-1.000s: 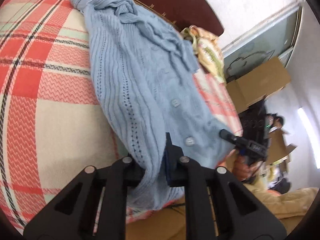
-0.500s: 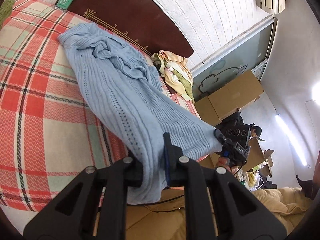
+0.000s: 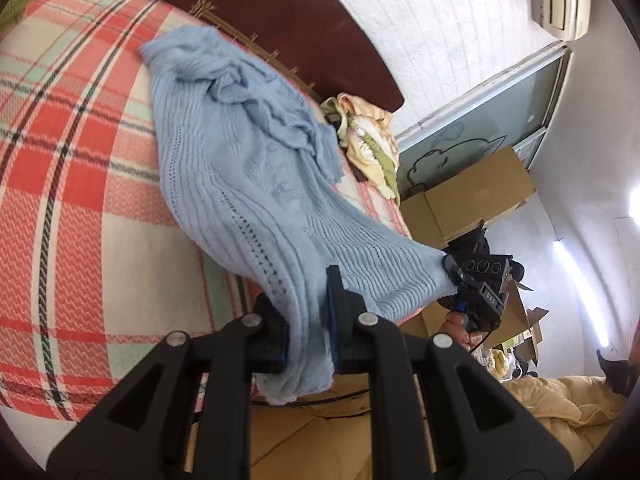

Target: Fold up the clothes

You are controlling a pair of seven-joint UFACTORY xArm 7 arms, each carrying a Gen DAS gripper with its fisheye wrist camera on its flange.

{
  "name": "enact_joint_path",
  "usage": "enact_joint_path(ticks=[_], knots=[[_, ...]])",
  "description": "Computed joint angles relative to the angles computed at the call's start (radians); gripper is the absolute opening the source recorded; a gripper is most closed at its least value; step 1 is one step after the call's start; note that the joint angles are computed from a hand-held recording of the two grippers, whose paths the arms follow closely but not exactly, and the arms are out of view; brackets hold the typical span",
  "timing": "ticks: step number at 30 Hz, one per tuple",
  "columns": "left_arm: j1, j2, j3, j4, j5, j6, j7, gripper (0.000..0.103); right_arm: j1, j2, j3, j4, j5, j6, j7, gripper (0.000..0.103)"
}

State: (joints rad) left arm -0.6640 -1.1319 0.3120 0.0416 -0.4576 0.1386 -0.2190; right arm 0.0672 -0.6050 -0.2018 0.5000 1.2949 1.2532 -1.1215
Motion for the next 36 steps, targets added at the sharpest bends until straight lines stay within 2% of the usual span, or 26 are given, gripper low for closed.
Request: enact_joint_path(ticks=[9,15,30,36], knots=[[-0.034,0.041,0.103,0.074,-0.017,0.013,0.091,0.016,0.018,0.088,0.029,0.103,0.043,-0.035,0.01,0.005],[-0.074,0.1,0.187,0.178,-0.073,0.045,0.183,0.016,0.034,0.183,0.057,0.214,0.073,-0.059,0.016,0.005],[-0.168,0.443,0.348,0.545,-0.214,0.189,0.411,0.016,0.027,0.469,0.153,0.536,0.079,-0.127,0.121,0.007],[-0.207,0.582,0.42,0.667,-0.309,0.269,0.502,0.016,0.012,0.561,0.191,0.639,0.071,-0.166,0.157,0.007]])
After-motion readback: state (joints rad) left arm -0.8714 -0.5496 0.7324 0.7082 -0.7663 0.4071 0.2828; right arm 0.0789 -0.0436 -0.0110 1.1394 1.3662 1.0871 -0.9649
